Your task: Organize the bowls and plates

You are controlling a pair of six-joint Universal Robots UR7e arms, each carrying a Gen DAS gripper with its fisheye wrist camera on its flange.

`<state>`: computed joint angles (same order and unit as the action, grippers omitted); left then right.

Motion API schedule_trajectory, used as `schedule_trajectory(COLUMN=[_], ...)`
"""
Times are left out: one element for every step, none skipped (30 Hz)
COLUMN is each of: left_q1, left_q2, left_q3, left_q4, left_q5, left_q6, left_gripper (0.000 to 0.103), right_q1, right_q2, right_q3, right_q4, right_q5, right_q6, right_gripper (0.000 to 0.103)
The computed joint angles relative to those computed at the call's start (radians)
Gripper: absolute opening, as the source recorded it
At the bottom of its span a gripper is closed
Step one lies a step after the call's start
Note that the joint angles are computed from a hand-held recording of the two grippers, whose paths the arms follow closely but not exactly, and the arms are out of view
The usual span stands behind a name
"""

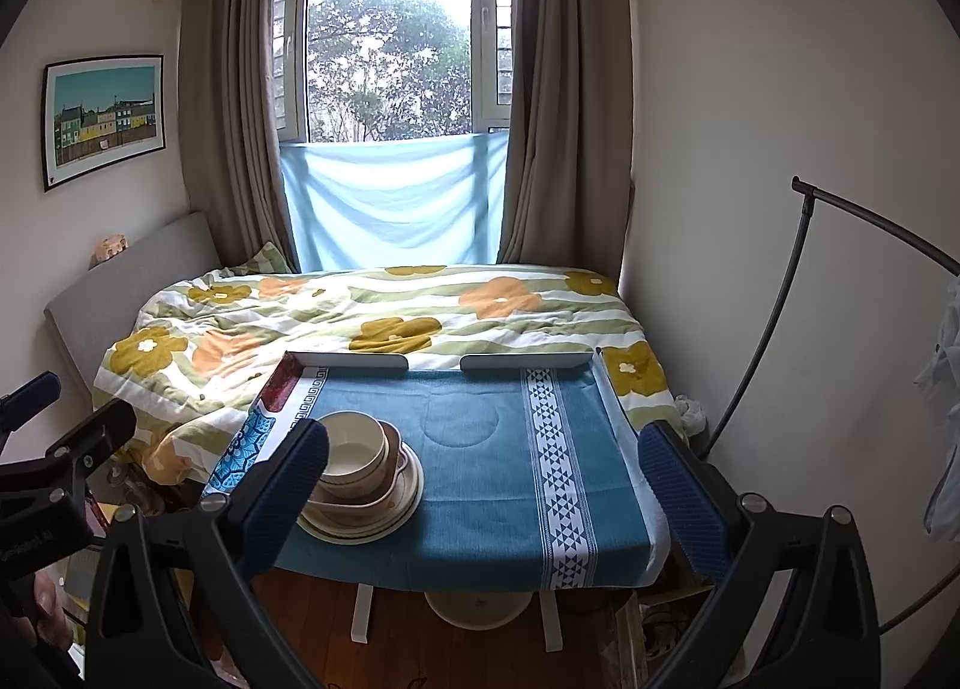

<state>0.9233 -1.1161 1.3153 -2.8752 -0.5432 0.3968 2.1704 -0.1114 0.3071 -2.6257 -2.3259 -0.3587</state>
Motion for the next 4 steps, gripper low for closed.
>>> schedule_trajectory(left_q1=[0.0,-0.001,-0.002,-0.002], left_q2=[0.0,0.002,0.003,0.004], left_q3=[0.002,0.003,0.004,0.003], left_q4=[-0.007,-0.017,-0.026,-0.027], left_q5=[-0.002,0.0,0.004,0.007], left_q6=[0.004,0.011,0.017,0.018], left_gripper=[0.103,0.103,0.103,0.103], right_q1=[0.001,0.001,0.0,0.001], right_q2=[0.009,0.02,0.045,0.072], right_q3=[-0.018,-0.043,-0.095,-0.152], right_q4=[0.009,0.024,0.054,0.086], right_q5=[-0.002,-0.004,-0.004,-0.006], right_q6=[-0.002,-0.001,0.0,0.001], right_gripper=[0.102,0.102,0.102,0.102])
